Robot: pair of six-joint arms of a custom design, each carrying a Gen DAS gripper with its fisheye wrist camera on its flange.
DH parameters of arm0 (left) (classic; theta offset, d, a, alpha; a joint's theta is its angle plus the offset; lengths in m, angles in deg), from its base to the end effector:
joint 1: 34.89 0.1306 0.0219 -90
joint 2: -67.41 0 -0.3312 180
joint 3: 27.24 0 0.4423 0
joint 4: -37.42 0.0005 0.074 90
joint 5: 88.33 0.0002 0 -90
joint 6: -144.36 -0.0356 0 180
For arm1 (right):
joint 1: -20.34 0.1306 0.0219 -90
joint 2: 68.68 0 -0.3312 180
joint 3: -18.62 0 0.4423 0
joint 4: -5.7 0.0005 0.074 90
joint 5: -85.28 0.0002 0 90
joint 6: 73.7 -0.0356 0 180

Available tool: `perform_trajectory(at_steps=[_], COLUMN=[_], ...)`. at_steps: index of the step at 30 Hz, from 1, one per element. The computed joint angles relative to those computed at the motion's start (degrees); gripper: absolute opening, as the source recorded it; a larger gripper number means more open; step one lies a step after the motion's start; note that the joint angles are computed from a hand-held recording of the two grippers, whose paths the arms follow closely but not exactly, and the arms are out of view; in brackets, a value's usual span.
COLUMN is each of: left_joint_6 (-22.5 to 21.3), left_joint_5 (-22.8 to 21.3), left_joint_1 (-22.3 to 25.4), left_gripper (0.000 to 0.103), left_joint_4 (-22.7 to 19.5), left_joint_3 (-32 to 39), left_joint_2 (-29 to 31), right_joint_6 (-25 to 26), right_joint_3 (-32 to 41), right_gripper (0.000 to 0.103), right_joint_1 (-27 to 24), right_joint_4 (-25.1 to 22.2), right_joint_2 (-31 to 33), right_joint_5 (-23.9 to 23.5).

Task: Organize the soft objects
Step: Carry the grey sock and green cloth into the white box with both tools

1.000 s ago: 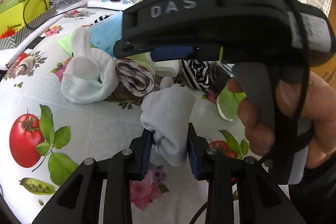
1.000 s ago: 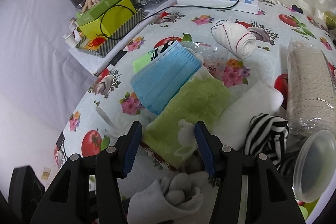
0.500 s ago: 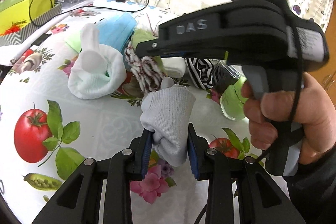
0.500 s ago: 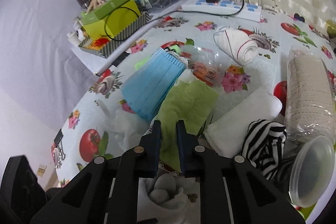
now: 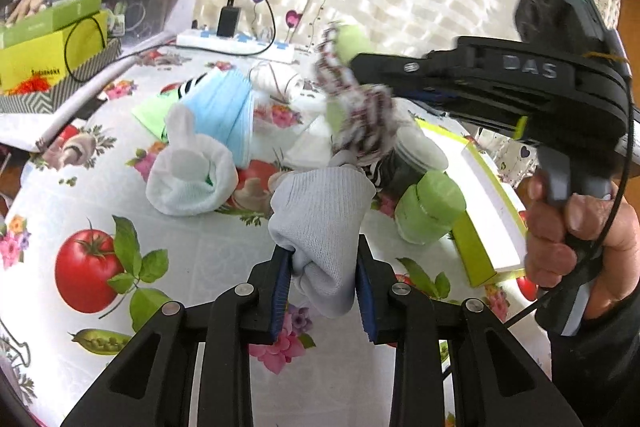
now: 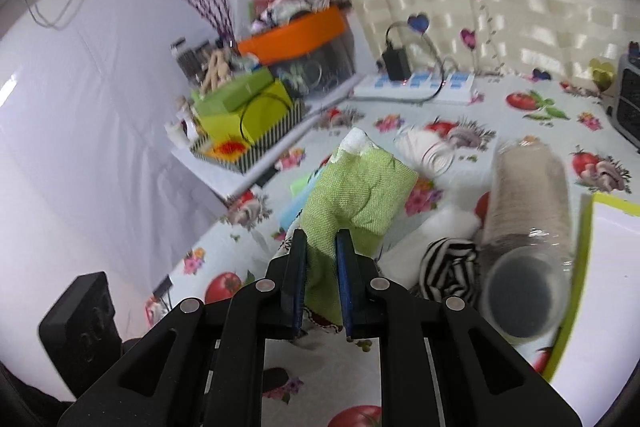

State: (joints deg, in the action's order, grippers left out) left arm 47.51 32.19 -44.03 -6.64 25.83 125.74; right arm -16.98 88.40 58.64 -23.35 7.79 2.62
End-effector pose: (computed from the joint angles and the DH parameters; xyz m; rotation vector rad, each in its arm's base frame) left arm 0.3490 -0.0750 0.2924 0.5659 2.3093 -0.6628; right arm 0.3738 0.2888 0.3371 -0.0246 2.2453 0.5557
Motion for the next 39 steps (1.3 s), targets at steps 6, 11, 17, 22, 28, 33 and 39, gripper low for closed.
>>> perform_trajectory(at_steps=[6, 11, 17, 22, 28, 33, 39], left_joint_6=[0.44, 1.31, 2.49, 3.21, 3.67, 3.99, 4.1], left_joint_5=[-1.23, -1.75, -2.7, -4.31, -6.27, -7.83, -9.4], left_joint_1=[-0.79, -3.14, -8.29, -13.42, -19.27, -23.82, -27.82], left_gripper=[0.028, 0.028, 0.028, 0.028, 0.028, 0.029, 0.029], left_joint_4=[0.15, 0.92, 1.93, 2.69, 3.49, 3.49, 3.04], left_joint_3=[0.58, 1.77, 3.58, 5.1, 7.22, 9.63, 12.58], left_joint_2=[-1.47, -2.54, -2.16, -0.87, 2.01, 6.61, 12.83], right_joint_6=[-0.56, -2.21, -5.2, -7.93, -10.42, -12.67, -13.85], right_joint_3=[-5.75, -10.75, -16.09, -20.18, -23.82, -26.3, -28.61], right_gripper=[0.015, 0.015, 0.015, 0.015, 0.015, 0.015, 0.016], right_joint_1=[0.38, 0.49, 0.29, -0.5, -2.92, -5.45, -9.86], right_joint_4=[1.24, -1.42, -6.46, -10.8, -15.57, -19.69, -23.37], right_joint_2=[-9.95, -19.09, -28.51, -35.51, -40.57, -42.17, -42.08], right_joint_5=[4.53, 9.34, 14.17, 16.22, 16.12, 14.45, 10.93])
